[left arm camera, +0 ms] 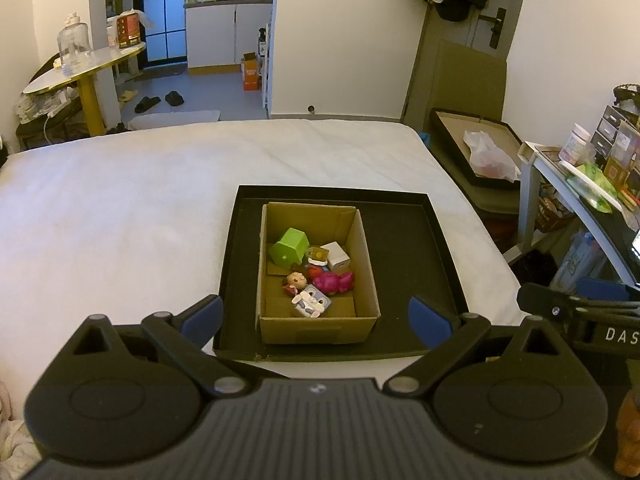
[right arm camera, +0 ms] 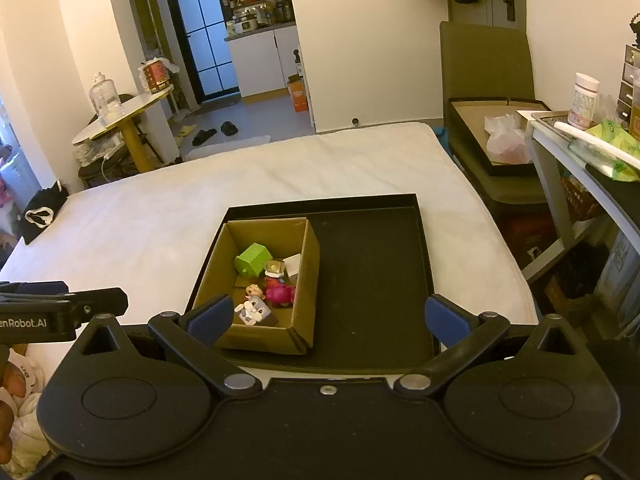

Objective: Organize rigid objects

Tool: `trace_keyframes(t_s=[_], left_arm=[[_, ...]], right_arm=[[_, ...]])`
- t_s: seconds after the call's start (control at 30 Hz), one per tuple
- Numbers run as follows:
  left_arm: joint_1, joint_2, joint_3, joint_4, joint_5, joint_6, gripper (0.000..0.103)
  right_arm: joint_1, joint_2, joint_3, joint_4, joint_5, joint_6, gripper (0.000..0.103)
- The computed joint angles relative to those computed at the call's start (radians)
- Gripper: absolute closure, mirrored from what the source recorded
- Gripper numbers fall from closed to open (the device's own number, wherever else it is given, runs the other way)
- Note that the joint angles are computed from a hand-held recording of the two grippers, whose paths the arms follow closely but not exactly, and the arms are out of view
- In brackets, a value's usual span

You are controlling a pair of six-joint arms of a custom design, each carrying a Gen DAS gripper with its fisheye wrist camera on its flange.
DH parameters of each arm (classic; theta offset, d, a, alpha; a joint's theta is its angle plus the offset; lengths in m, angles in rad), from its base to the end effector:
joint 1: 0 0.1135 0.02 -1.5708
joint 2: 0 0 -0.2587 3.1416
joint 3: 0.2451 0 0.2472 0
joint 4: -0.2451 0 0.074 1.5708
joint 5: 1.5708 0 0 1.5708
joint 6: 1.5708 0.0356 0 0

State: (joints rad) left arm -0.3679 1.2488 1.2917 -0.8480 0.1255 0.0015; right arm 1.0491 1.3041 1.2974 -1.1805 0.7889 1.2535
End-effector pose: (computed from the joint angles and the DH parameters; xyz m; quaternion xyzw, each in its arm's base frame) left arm 0.2325 -0.0944 0.3503 0.1931 0.9057 -0.1251 0.3560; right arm 0.1361 0.1860 0.3295 0.1653 0.8941 0.0071 0.4162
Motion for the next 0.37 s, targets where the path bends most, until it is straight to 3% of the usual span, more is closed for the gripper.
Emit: trace_keyframes(t_s=[0.37], left_arm=[[-0.01, 0.016, 0.005, 0.017, -0.003, 0.002, 0.004]], right_arm=[[-0.016, -0.003, -0.025, 0.04, -0.016, -0.013, 0.0]])
